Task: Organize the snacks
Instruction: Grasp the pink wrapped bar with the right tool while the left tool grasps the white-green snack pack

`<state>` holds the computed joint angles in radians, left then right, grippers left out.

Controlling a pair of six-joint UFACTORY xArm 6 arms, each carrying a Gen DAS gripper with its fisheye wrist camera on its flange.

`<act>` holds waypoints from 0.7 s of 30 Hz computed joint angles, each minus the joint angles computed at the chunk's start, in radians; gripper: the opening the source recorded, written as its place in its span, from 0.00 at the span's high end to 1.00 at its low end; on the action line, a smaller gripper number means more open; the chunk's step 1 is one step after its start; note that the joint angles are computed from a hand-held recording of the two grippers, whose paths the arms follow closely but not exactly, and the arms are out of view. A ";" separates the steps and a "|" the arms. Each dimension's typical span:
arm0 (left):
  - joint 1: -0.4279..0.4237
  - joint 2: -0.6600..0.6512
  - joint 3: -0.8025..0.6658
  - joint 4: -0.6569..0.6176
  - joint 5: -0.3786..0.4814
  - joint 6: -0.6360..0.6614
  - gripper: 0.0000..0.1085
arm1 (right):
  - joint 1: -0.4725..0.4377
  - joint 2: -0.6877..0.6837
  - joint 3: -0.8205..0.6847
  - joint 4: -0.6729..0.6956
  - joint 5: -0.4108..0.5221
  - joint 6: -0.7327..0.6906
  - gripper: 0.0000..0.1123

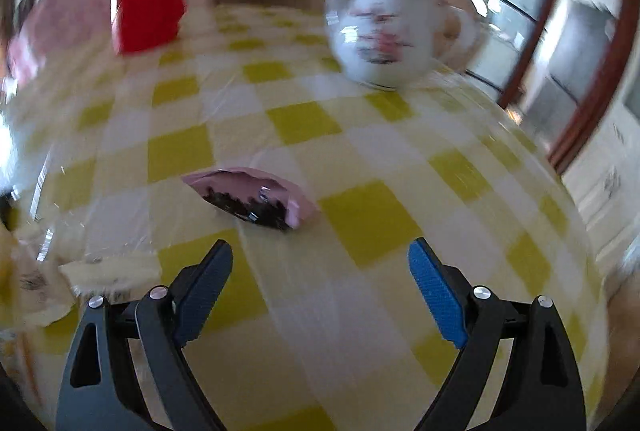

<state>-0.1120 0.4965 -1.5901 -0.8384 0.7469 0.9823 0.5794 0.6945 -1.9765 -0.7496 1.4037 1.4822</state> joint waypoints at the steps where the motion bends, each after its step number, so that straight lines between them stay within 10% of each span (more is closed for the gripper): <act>1: 0.002 -0.001 0.000 -0.004 0.004 0.001 0.07 | -0.014 0.024 -0.032 -0.001 -0.001 -0.045 0.23; 6: 0.004 -0.005 0.003 -0.004 0.004 0.003 0.07 | -0.075 -0.024 0.058 0.023 -0.173 -0.053 0.25; 10: 0.009 -0.004 0.000 -0.019 0.019 0.006 0.07 | -0.082 -0.099 0.195 0.013 -0.379 -0.002 0.75; 21: 0.043 0.004 -0.017 -0.053 0.058 0.012 0.07 | 0.188 -0.237 0.302 -0.266 -0.230 0.601 0.76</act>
